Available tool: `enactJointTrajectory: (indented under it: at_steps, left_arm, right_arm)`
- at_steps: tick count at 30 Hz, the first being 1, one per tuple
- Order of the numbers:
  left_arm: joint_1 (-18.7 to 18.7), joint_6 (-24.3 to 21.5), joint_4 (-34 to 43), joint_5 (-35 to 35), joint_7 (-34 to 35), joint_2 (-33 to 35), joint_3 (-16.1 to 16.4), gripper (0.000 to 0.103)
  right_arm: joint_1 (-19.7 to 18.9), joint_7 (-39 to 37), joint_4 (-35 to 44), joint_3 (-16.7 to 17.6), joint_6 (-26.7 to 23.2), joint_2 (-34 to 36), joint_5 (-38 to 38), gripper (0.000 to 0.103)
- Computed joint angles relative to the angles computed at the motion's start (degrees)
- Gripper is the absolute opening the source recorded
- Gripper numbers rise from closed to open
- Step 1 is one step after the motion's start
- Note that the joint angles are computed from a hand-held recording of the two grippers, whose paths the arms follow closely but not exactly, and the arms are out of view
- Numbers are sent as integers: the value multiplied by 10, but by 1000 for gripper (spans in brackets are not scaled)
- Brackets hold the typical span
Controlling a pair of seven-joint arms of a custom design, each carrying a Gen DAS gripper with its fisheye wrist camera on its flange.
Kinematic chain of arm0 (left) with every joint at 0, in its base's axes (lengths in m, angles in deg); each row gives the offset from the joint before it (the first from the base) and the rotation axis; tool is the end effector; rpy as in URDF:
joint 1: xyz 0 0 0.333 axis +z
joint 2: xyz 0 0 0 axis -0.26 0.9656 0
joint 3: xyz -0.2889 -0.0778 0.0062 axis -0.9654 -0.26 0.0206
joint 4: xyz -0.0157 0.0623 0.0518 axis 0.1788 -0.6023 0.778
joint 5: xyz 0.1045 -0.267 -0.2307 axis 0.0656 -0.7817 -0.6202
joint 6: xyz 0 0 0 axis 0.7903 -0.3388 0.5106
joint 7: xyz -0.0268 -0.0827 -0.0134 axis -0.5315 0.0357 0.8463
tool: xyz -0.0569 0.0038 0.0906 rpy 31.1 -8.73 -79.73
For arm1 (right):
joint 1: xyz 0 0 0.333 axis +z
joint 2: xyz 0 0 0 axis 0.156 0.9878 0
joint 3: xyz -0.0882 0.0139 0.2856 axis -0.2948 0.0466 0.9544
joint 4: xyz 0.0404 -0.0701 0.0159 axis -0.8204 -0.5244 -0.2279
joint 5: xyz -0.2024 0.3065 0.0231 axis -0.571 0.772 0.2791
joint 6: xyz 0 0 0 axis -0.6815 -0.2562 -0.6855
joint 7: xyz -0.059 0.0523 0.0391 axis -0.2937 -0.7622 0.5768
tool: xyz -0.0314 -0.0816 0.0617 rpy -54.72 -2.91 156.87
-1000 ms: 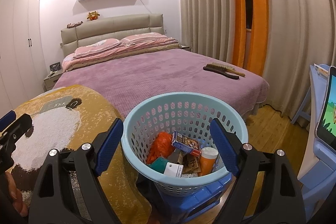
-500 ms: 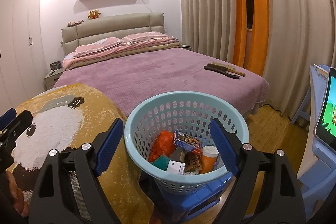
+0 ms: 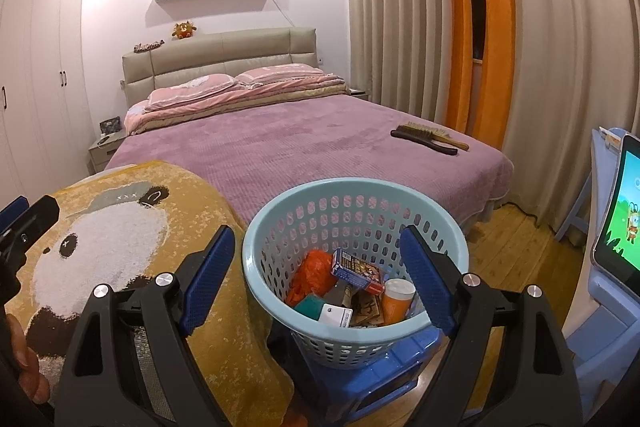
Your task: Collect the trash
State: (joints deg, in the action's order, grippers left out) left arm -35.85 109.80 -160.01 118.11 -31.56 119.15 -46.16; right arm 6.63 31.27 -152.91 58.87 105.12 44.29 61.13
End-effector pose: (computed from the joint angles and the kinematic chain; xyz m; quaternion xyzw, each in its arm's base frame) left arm 0.6677 -0.2606 0.4922 -0.6062 0.5508 -0.4166 0.3945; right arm 0.6962 0.0161 0.4853 -0.6217 0.5867 -0.3248 0.4046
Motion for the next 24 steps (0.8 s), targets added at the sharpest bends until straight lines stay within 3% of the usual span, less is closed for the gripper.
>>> enactJointTrajectory:
  at_steps: [9, 11, 14, 20, 24]
  left_arm:
    - [6, -18, -39, 4, 3, -36, -16, 96]
    - [-3, -43, -43, 18, 5, -42, -15, 96]
    - [0, -57, -50, 27, 4, -48, -22, 96]
    - [24, -50, -78, -21, 29, -68, -42, 96]
    - [20, -66, -115, 24, -18, -104, -37, 96]
  right_arm:
    - [-23, -28, -20, 30, 5, -18, 21, 80]
    - [-25, -35, -25, 34, 7, -23, 27, 80]
    - [-21, -39, -31, 30, 7, -28, 31, 80]
    - [-9, -41, -40, 23, 7, -38, 33, 80]
    - [-4, -43, -43, 22, 7, -41, 34, 80]
